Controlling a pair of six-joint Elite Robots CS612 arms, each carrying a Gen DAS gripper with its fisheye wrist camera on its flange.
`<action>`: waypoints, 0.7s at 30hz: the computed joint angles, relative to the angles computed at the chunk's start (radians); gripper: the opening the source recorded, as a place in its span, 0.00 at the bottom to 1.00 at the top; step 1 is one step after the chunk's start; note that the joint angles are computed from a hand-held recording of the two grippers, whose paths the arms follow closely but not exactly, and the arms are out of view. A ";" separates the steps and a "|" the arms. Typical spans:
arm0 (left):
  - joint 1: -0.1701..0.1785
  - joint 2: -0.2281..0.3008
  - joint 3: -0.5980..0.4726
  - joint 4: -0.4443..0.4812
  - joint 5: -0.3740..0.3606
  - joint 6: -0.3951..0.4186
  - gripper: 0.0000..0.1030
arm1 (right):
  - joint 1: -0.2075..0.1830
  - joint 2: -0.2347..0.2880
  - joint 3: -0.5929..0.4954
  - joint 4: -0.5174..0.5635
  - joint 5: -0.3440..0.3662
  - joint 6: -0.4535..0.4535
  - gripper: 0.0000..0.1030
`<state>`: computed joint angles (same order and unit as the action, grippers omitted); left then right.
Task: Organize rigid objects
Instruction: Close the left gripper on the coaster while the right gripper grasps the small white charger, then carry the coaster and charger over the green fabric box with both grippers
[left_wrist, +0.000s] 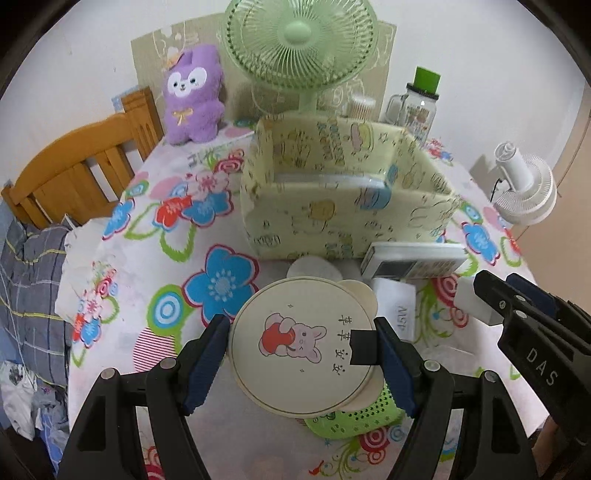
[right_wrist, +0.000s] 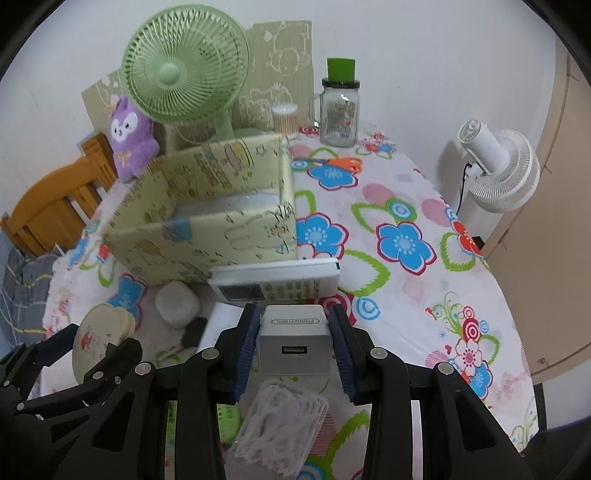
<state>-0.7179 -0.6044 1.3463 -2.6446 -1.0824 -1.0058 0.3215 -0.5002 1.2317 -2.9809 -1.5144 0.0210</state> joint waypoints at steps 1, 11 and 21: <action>-0.001 -0.004 0.003 -0.003 0.003 0.004 0.77 | 0.000 -0.005 0.004 -0.001 0.002 0.004 0.41; -0.010 -0.047 0.013 -0.029 0.045 0.052 0.77 | 0.005 -0.065 0.053 -0.023 -0.022 0.004 0.41; -0.012 -0.071 -0.014 0.063 0.086 -0.003 0.77 | -0.005 -0.086 0.031 -0.011 0.031 -0.033 0.41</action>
